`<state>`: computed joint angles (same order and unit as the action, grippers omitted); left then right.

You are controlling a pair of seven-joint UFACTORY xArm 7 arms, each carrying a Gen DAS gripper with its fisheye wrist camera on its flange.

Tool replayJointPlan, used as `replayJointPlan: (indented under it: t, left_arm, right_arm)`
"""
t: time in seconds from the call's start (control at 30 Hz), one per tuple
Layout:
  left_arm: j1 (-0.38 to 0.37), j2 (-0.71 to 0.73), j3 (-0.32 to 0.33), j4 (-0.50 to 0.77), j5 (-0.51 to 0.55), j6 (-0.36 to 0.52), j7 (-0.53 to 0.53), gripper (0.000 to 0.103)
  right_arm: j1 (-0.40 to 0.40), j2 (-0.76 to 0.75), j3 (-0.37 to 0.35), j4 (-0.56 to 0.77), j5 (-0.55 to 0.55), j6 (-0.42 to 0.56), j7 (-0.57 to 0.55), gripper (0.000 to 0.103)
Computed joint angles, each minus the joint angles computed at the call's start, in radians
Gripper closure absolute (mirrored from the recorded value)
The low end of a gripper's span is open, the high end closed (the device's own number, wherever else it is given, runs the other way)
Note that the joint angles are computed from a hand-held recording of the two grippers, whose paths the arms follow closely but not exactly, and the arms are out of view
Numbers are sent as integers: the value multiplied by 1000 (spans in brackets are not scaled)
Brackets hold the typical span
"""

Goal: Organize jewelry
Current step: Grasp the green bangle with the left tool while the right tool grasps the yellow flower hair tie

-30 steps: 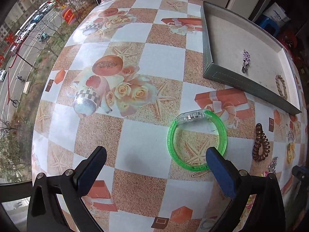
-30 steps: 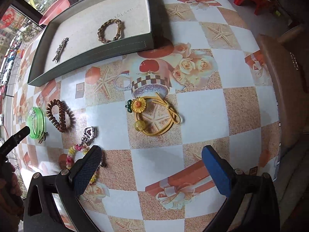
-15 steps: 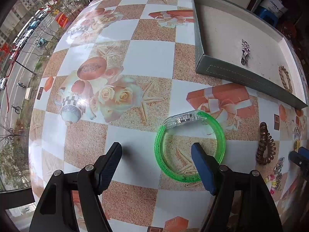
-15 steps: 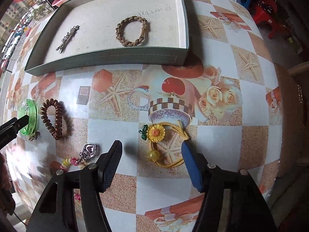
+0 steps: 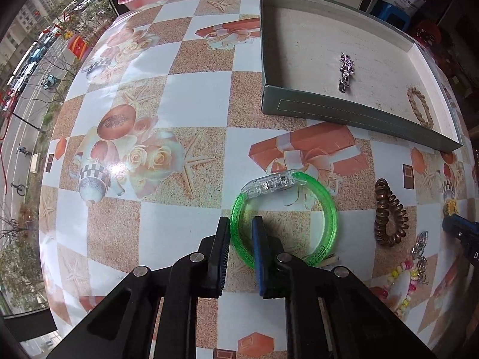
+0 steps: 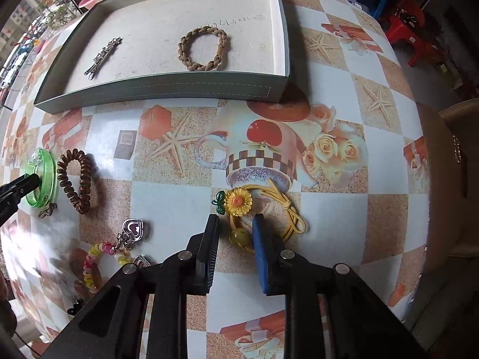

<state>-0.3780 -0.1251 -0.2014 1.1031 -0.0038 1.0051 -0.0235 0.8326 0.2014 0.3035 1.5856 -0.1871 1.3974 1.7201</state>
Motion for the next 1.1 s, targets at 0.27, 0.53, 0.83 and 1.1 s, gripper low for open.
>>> replayJointPlan:
  t: [0.27,0.53,0.83,1.1]
  left_arm:
    - [14,-40,22,-12,-42,7,33,83]
    - [27,-122,29,-29,-81,17,63,83]
    - [36,-175,44,-17,-129,24,100,83]
    - [37,-133,40,65,-157,19,127,83]
  right_arm:
    - [3,-94,31,-113,33,-38,43,89]
    - [-14,-164,65,-166,28,-78,107,89]
    - [-28,-204,84,-125,-15,-60,156,89]
    - [-42,-202,95,-86,-76,-62,166,89]
